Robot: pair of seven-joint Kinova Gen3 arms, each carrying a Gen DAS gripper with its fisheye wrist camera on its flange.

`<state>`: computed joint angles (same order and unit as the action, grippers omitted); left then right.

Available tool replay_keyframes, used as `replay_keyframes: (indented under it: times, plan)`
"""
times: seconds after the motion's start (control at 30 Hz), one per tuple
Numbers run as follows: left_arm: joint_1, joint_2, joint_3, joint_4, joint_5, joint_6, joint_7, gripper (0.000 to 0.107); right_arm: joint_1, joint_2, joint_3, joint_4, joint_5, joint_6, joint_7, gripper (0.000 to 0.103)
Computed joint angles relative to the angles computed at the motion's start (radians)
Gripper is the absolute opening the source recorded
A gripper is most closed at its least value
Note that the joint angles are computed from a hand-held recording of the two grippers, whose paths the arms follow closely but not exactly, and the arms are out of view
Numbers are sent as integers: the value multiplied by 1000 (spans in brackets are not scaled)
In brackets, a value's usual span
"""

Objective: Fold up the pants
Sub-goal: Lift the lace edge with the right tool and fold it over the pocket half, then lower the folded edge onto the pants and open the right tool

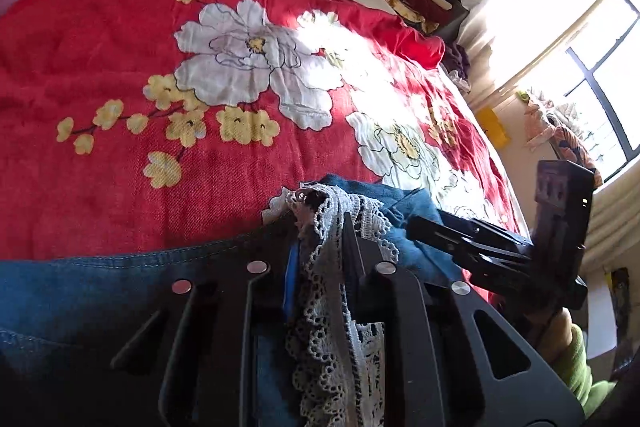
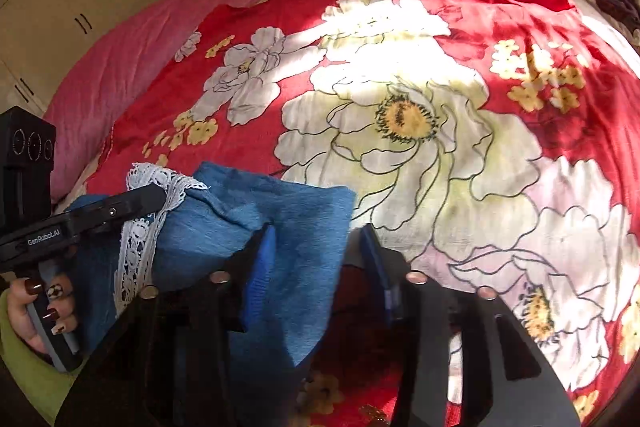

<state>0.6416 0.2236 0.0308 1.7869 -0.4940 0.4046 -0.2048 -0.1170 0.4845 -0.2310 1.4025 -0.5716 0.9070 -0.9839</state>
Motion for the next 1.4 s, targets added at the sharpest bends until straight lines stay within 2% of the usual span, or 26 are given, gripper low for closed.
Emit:
replay_keyframes:
  times: [0.03,0.1,0.17,0.2,0.27,0.33,0.37,0.43,0.5,0.57,0.6,0.67,0.73,0.83,0.9,1.17,1.27,1.4]
  plan:
    - [46,-12,-31,-1,-41,22,33,11,23,-6,-16,12,-41,6,24,22]
    - [103,-24,-50,-18,-120,101,88,11,40,-42,-38,47,-73,-32,65,20]
    - [85,-10,-20,-34,-147,152,99,12,-13,-78,-10,86,-41,-113,64,20]
    - [49,0,11,-36,-136,152,87,14,-59,-89,23,101,0,-154,42,20]
    - [15,25,27,-39,-109,142,66,21,-141,-96,79,132,81,-226,3,21]
    - [19,40,17,-35,-112,140,81,29,-155,-99,73,154,141,-274,-39,24]
    - [24,40,10,-29,-116,135,94,32,-135,-101,44,161,160,-288,-50,26]
    - [28,28,14,-21,-127,142,114,35,-124,-116,28,181,175,-322,-54,40]
    - [48,22,21,-41,-147,206,123,47,-61,-122,-22,196,125,-333,-7,48]
    - [77,17,27,-62,-179,280,135,50,13,-120,-70,204,47,-313,41,54]
    - [85,12,35,-65,-197,306,149,53,25,-126,-68,212,8,-308,63,59]
    - [92,-2,53,-61,-224,337,180,58,60,-146,-81,240,-52,-310,119,60]
    - [95,-19,73,-50,-242,359,211,62,74,-170,-79,267,-93,-319,168,74]
    - [100,-39,104,-39,-266,395,254,70,100,-202,-80,300,-176,-304,255,82]
    - [106,-54,124,-27,-284,415,290,77,120,-228,-81,332,-249,-301,324,84]
    - [124,-107,212,24,-309,474,399,80,133,-360,-19,463,-450,-288,516,85]
    - [137,-107,238,20,-305,512,404,80,115,-410,18,501,-471,-269,553,85]
    - [150,-108,258,31,-289,491,417,80,78,-469,68,548,-465,-228,594,85]
